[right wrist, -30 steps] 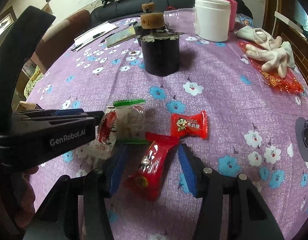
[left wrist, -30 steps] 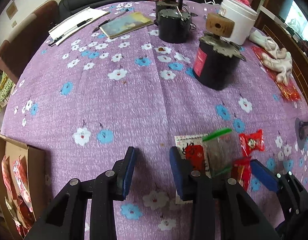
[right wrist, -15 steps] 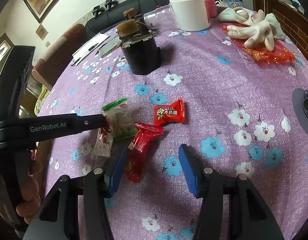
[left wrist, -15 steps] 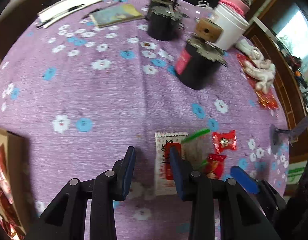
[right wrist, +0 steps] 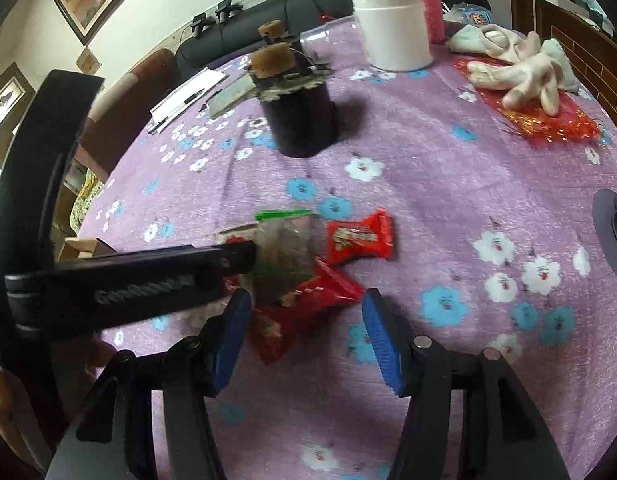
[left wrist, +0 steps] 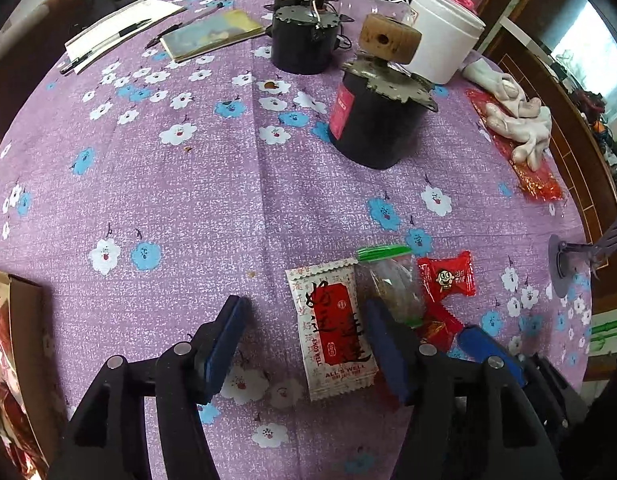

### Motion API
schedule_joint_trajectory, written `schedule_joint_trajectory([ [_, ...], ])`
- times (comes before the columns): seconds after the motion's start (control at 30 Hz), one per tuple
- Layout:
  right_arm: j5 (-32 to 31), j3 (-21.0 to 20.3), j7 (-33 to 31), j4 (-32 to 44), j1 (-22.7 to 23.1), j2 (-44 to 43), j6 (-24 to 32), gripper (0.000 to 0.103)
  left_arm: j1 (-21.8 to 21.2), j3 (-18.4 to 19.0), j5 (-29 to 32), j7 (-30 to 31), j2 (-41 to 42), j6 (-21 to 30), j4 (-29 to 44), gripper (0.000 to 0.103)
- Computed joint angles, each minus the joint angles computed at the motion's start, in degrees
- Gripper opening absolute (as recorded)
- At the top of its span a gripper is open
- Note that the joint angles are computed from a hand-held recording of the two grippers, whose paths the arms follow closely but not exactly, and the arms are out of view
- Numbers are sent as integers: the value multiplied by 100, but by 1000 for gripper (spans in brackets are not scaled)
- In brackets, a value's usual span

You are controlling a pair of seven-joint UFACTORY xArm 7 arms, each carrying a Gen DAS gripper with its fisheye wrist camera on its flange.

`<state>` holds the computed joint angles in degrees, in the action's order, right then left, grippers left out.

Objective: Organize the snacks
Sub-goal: 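Grasp the white-and-red pack with the left gripper while the right gripper grasps a red candy bar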

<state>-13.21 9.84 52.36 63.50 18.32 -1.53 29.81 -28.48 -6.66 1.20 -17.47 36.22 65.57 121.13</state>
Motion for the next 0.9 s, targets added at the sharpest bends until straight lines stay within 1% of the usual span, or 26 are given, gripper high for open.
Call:
schedule_joint_trajectory([
  [0.1, 335, -3, -170, 186, 35, 187, -15, 56, -95, 108, 179, -84, 215, 286, 373, 66],
  [0.17, 162, -2, -137, 521, 97, 421, 364, 56, -196, 247, 429, -127, 365, 602, 666, 66],
  [0.2, -45, -7, -109, 699, 152, 535, 582, 56, -199, 258, 467, -107, 398, 652, 722, 66],
  [0.27, -187, -36, -176, 835, 224, 622, 749, 56, -142, 229, 420, -46, 437, 713, 807, 66],
  [0.3, -191, -52, -223, 829, 240, 621, 745, 54, -105, 216, 378, -31, 448, 735, 834, 66],
  [0.33, -225, -76, -245, 796, 246, 597, 740, 46, -11, 173, 262, -2, 435, 714, 822, 66],
  [0.37, -297, -93, -274, 787, 254, 580, 797, 41, 51, 147, 182, 28, 419, 708, 804, 66],
  [0.4, -354, -108, -274, 754, 256, 549, 830, 31, 114, 124, 108, 71, 379, 695, 753, 66],
  [0.43, -376, -120, -290, 695, 246, 503, 844, 23, 169, 105, 48, 117, 329, 664, 681, 66],
  [0.47, -403, -124, -316, 670, 236, 479, 875, 21, 203, 95, 22, 184, 299, 619, 632, 66],
  [0.53, -437, -114, -383, 650, 226, 449, 920, 20, 235, 100, 33, 302, 209, 522, 490, 66],
  [0.63, -721, -82, -321, 696, 276, 453, 1071, 20, 204, 131, 136, 412, 116, 402, 327, 65],
  [0.67, -793, -74, -297, 706, 289, 456, 1103, 20, 114, 148, 216, 354, 62, 326, 211, 63],
  [0.73, -758, -72, -309, 660, 282, 427, 1047, 20, 40, 182, 351, 309, -19, 192, 48, 53],
  [0.77, -760, -70, -313, 641, 279, 413, 1028, 20, 37, 171, 379, 324, -94, 117, -90, 45],
  [0.8, -776, -62, -297, 621, 283, 394, 1023, 20, 39, 175, 408, 321, -97, 98, -89, 41],
  [0.87, -802, -50, -279, 611, 286, 381, 1027, 20, 43, 163, 423, 302, -86, 58, -80, 35],
  [0.9, -809, -45, -271, 606, 287, 376, 1022, 20, 74, 139, 385, 324, -101, 31, -110, 34],
])
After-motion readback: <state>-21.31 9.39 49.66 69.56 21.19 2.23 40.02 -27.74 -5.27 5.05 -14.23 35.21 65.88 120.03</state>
